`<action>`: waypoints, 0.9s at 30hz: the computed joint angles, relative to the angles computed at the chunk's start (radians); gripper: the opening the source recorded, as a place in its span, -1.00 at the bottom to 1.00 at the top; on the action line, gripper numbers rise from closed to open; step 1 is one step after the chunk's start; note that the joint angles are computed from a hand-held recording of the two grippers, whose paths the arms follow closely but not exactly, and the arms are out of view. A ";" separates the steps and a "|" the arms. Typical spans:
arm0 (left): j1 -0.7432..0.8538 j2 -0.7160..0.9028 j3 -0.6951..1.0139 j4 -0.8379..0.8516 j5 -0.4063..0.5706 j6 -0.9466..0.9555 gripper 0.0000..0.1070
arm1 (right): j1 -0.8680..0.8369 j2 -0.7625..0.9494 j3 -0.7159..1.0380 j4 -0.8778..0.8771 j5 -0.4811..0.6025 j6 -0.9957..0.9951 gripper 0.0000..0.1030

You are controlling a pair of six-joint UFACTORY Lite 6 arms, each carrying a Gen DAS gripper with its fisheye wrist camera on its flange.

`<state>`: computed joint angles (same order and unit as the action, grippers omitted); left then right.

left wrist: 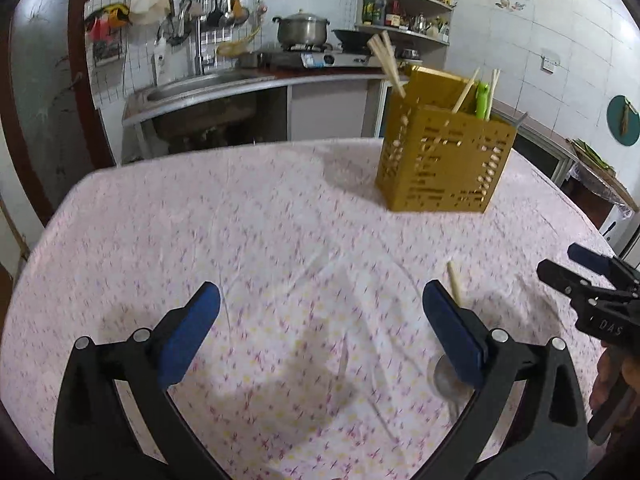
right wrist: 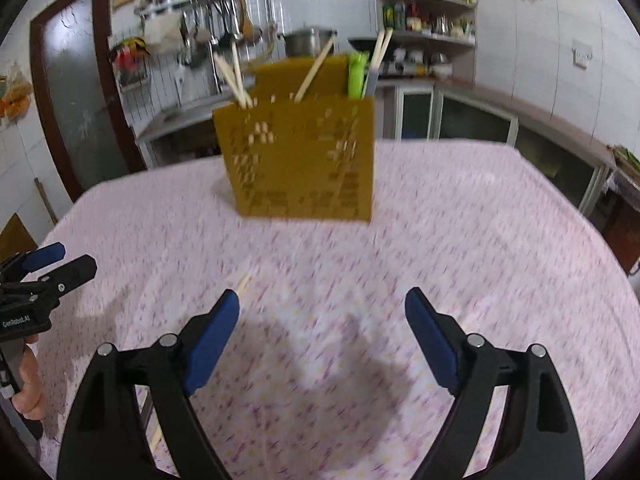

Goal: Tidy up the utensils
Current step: 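Close the right tool on a loose chopstick while the left tool moves toward the metal spoon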

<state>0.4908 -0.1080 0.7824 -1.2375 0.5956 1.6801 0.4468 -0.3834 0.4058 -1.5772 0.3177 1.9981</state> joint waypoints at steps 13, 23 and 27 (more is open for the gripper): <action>0.090 0.284 0.166 0.091 -0.009 -0.068 0.83 | 0.141 0.360 0.216 0.034 -0.009 0.178 -0.08; 0.060 0.255 0.121 0.050 -0.061 -0.012 0.83 | 0.197 0.533 0.371 0.202 0.048 0.026 -0.76; 0.042 0.231 0.101 0.053 -0.089 -0.025 0.83 | 0.156 0.485 0.326 0.137 -0.010 0.055 -0.85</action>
